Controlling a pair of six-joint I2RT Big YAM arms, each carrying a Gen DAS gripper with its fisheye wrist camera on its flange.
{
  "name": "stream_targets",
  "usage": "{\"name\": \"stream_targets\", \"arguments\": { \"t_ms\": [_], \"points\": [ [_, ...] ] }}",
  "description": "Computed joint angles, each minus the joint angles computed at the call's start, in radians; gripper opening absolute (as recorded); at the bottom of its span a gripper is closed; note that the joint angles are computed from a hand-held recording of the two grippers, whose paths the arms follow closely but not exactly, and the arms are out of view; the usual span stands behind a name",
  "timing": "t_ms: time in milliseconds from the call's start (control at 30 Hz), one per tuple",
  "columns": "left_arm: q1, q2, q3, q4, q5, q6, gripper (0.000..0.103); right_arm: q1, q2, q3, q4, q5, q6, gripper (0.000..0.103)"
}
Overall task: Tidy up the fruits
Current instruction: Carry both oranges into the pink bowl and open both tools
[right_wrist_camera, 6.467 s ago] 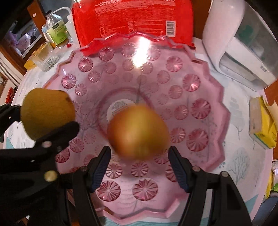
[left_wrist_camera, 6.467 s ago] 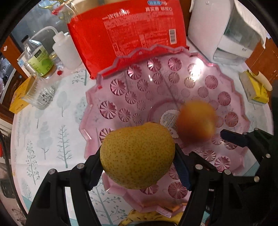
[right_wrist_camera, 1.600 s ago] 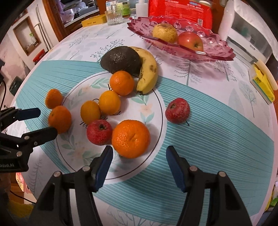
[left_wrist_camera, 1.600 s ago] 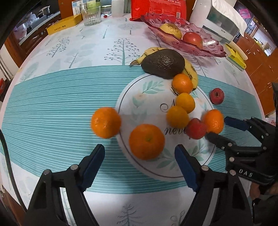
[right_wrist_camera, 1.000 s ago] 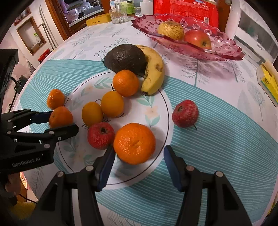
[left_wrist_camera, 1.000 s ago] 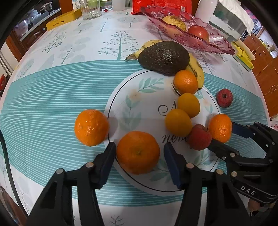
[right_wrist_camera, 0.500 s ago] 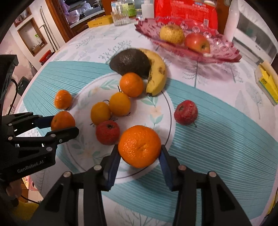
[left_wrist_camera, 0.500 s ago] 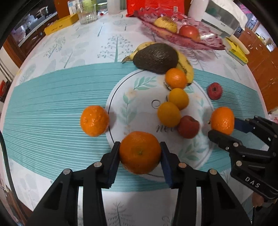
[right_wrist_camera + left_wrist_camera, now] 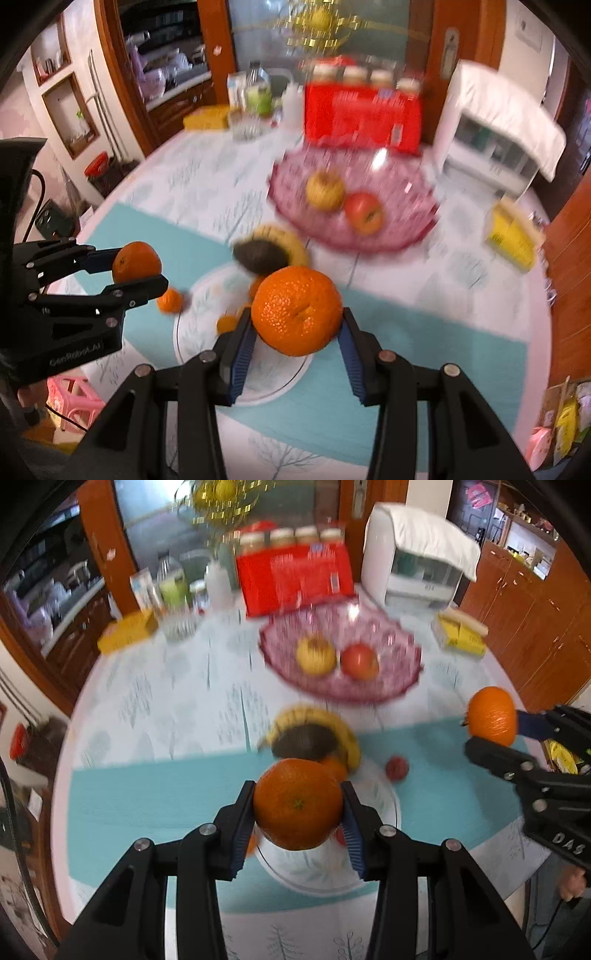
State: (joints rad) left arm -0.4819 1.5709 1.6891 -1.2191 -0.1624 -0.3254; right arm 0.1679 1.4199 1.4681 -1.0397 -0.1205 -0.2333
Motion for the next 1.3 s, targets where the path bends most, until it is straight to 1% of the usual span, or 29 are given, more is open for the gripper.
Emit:
{"name": "stream_targets", "arguments": {
  "t_ms": [33, 100, 167, 200, 300, 433, 467, 533, 633, 667, 767, 833, 933, 1000, 1167, 1233, 1300],
  "points": [
    [0.005, 0.017, 0.047, -0.018, -0.009, 0.016, 0.042, -0.006, 0.013, 0.056, -0.026, 0.015, -0.007, 0.045],
    [0.016, 0.066, 0.165, -0.069, -0.030, 0.043, 0.043, -0.015, 0.034, 0.131, -0.052, 0.043, -0.021, 0.045],
    [0.024, 0.097, 0.240, -0.097, -0.034, 0.053, 0.043, -0.028, 0.072, 0.241, -0.096, 0.088, -0.048, 0.045],
    [0.029, 0.122, 0.295, -0.115, -0.033, 0.061, 0.043, -0.031, 0.086, 0.276, -0.105, 0.102, -0.053, 0.045],
    [0.034, 0.196, 0.429, -0.161, -0.044, 0.083, 0.043, -0.056, 0.148, 0.416, -0.147, 0.128, -0.073, 0.045],
    [0.038, 0.305, 0.596, -0.227, -0.045, 0.101, 0.043, -0.083, 0.258, 0.585, -0.226, 0.139, -0.065, 0.045],
    [0.041, 0.347, 0.653, -0.247, -0.039, 0.109, 0.043, -0.085, 0.287, 0.618, -0.239, 0.147, -0.058, 0.045],
    [0.042, 0.398, 0.709, -0.267, -0.037, 0.120, 0.043, -0.083, 0.335, 0.650, -0.245, 0.170, -0.047, 0.045],
    [0.042, 0.473, 0.767, -0.285, -0.037, 0.127, 0.043, -0.075, 0.389, 0.658, -0.236, 0.197, -0.019, 0.045],
    [0.045, 0.498, 0.778, -0.288, -0.024, 0.122, 0.043, -0.072, 0.404, 0.650, -0.226, 0.199, -0.004, 0.045],
    [0.047, 0.545, 0.772, -0.279, 0.010, 0.103, 0.043, -0.071, 0.445, 0.622, -0.192, 0.180, 0.043, 0.045],
    [0.045, 0.570, 0.762, -0.266, 0.013, 0.099, 0.043, -0.069, 0.480, 0.604, -0.172, 0.169, 0.078, 0.045],
    [0.042, 0.609, 0.745, -0.236, 0.017, 0.112, 0.043, -0.066, 0.540, 0.605, -0.164, 0.185, 0.122, 0.045],
    [0.043, 0.648, 0.763, -0.243, 0.025, 0.116, 0.043, -0.065, 0.579, 0.604, -0.159, 0.194, 0.147, 0.045],
    [0.049, 0.729, 0.817, -0.258, 0.036, 0.136, 0.043, -0.066, 0.659, 0.629, -0.162, 0.207, 0.184, 0.045],
    [0.051, 0.761, 0.849, -0.272, 0.045, 0.139, 0.043, -0.064, 0.673, 0.627, -0.145, 0.203, 0.185, 0.045],
    [0.053, 0.779, 0.866, -0.272, 0.051, 0.144, 0.043, -0.058, 0.684, 0.628, -0.129, 0.219, 0.179, 0.045]
  ]
}}
